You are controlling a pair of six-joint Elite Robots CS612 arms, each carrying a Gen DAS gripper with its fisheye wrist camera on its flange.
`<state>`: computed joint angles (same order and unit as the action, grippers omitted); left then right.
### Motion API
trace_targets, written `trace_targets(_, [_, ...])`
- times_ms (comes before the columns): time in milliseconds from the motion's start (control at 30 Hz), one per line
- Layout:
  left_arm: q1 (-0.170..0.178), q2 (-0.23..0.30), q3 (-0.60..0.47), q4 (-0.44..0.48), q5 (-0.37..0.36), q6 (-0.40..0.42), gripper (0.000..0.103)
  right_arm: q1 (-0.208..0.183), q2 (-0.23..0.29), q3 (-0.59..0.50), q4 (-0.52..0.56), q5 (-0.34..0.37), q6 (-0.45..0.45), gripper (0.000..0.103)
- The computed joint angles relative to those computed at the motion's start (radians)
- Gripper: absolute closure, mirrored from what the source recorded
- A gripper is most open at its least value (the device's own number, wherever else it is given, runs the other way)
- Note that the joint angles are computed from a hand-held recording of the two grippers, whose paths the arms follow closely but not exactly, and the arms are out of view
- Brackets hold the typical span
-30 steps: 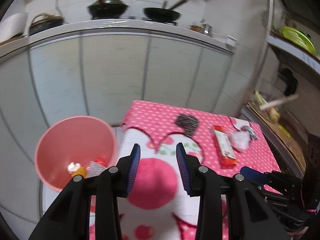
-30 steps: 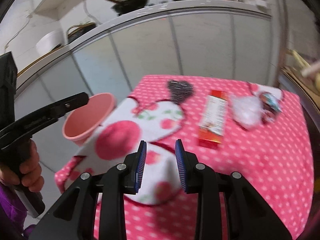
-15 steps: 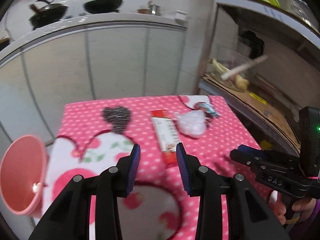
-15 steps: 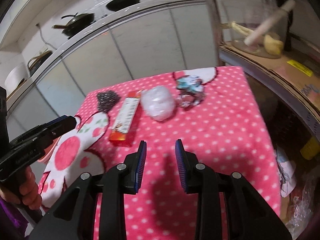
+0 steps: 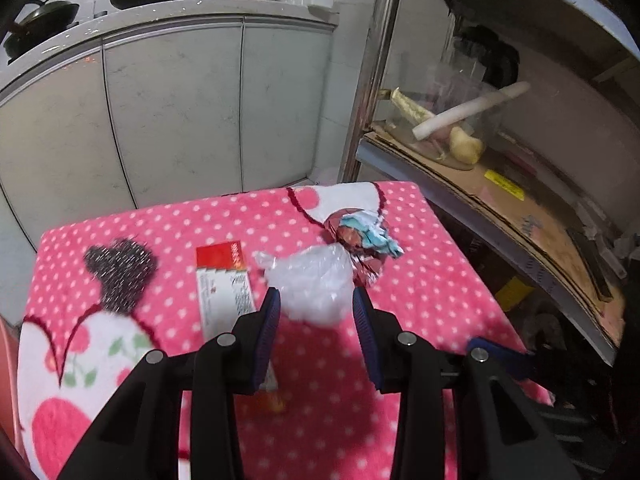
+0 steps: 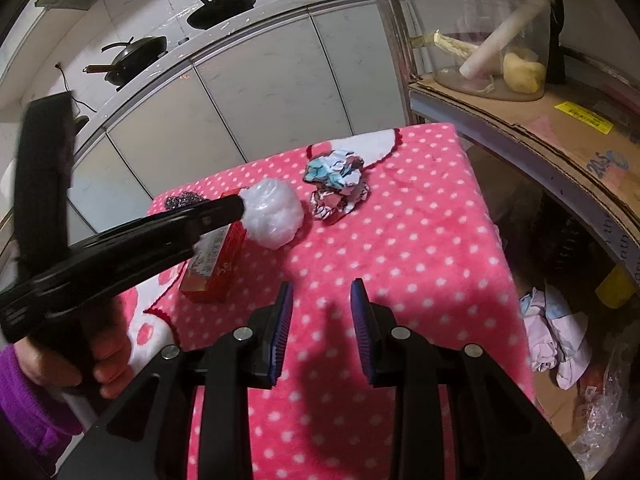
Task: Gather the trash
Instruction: 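Move both tools back over the remaining trash on the table, then grasp the clear plastic bag with the left tool while the right tool grasps the foil wrapper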
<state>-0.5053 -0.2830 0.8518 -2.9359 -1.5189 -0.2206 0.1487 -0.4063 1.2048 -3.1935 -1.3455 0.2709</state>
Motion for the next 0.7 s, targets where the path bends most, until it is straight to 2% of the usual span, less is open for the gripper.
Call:
trace_targets(233, [0.001,0.088,-0.177,0.156,0.046,0.011,0.066,-0.007,0.006,-0.029,0.017,-0.007,-0.006,0.073])
trace_targets(300, [0.000,0.106,-0.211,0.190,0.049,0.022,0.061,-0.007,0.011,-0.043,0.026,-0.014,-0.010,0.073])
trace_targets(333, [0.000,0.111,-0.218,0.192,0.046,0.021,0.057,-0.007,0.013,-0.050,0.030,-0.017,-0.011,0.073])
trace_targets(433, [0.000,0.118,-0.221,0.174,0.036,0.023,0.058,-0.007,0.023,-0.076,0.050,-0.020,-0.012,0.073])
trace_targets(500, [0.000,0.118,-0.213,0.151,0.029,0.037,0.066,-0.007,0.031,-0.096,0.068,-0.018,-0.010,0.073])
trace_targets(567, [-0.001,0.112,-0.195,0.117,0.030,0.042,0.077,-0.007,0.039,-0.114,0.080,-0.017,-0.008,0.073])
trace_targets(700, [0.003,0.084,-0.131,0.042,0.014,0.012,0.083,-0.006,0.058,-0.159,0.104,-0.024,-0.005,0.073])
